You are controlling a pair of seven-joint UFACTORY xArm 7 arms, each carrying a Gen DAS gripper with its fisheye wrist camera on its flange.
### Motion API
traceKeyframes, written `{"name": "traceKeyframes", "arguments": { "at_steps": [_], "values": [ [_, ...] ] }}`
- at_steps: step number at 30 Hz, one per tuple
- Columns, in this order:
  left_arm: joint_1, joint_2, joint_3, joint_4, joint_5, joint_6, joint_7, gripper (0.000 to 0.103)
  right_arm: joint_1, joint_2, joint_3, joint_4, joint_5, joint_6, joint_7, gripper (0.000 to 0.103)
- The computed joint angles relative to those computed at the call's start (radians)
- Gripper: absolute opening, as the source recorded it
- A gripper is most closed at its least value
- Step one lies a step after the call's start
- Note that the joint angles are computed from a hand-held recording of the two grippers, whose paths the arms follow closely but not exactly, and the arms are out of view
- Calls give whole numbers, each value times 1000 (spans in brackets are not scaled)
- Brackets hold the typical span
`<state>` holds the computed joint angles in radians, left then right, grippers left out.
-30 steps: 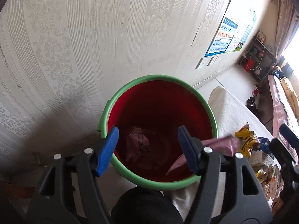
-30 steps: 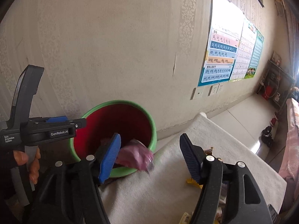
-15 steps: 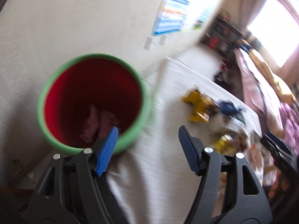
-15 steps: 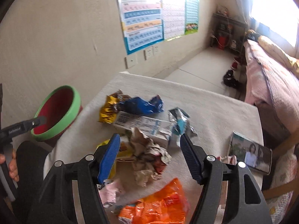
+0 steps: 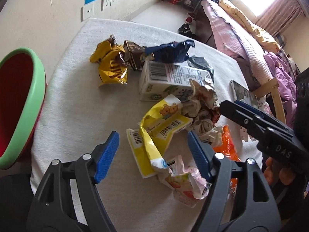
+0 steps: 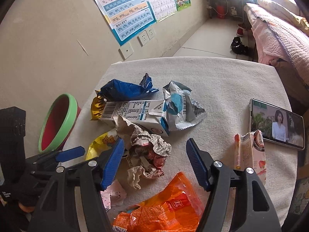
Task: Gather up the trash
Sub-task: 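Grasp a yellow wrapper with the left gripper while the right grasps crumpled beige paper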
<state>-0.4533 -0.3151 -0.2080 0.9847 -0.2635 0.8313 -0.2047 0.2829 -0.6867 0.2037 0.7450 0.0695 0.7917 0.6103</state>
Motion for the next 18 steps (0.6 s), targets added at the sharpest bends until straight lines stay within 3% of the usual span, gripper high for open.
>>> {"name": "traceKeyframes", "arguments": {
  "at_steps": [4, 7, 10, 11, 18],
  "values": [
    [-7, 21, -4, -3, -7, 29, -3, 68, 7, 10, -10, -6, 20, 15, 5, 65],
    [-8, 11, 2, -22, -26, 33, -5, 46, 13, 6, -24, -22, 45, 10, 9, 66],
    [-7, -11, 14, -44, -51, 23, 5, 41, 20, 4, -40, -39, 78, -1, 13, 66],
    [-3, -24, 14, -53, -47, 18, 1, 27, 20, 2, -41, -41, 81, 1, 13, 66],
    [33, -116, 18, -102, -4, 2, -45, 23, 16, -1, -39, -43, 84, 7, 7, 66]
  ]
}}
